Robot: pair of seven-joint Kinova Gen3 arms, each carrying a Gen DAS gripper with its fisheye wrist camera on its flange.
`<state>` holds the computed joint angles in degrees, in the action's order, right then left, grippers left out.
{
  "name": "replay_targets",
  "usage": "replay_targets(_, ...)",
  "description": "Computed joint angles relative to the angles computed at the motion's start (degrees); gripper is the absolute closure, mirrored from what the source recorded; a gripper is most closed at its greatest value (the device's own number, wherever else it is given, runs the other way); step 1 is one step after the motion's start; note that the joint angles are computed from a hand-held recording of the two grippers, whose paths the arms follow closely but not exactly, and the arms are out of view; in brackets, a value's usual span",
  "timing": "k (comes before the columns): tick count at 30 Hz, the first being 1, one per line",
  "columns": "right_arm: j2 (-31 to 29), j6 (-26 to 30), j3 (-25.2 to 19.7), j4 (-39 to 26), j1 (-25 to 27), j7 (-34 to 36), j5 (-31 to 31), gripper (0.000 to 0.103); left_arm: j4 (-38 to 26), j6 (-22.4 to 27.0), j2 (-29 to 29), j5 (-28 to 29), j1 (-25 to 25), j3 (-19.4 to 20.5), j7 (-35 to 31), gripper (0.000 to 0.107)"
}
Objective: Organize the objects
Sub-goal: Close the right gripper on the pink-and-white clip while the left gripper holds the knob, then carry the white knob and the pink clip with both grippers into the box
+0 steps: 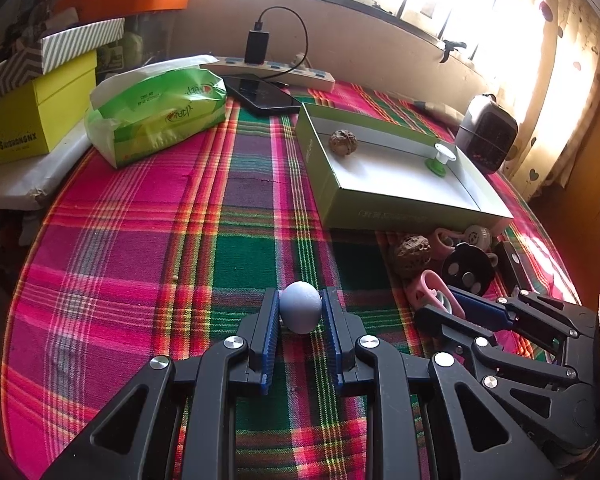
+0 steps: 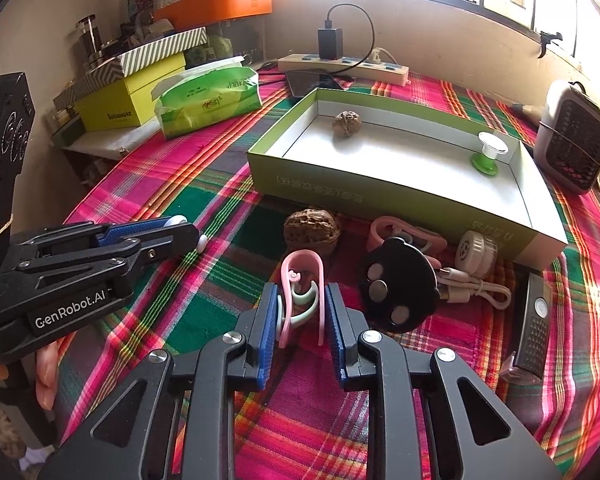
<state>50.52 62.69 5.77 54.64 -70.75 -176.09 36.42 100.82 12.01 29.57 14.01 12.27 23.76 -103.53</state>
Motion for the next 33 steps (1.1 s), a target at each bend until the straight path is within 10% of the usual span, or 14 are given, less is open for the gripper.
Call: replay_targets(33, -7.21, 0.58, -0.16, 7.59, 0.27, -6.15, 7.51, 0.078, -7.62, 3.41, -0.8, 0.18, 4.3, -0.58, -1.92, 0.088)
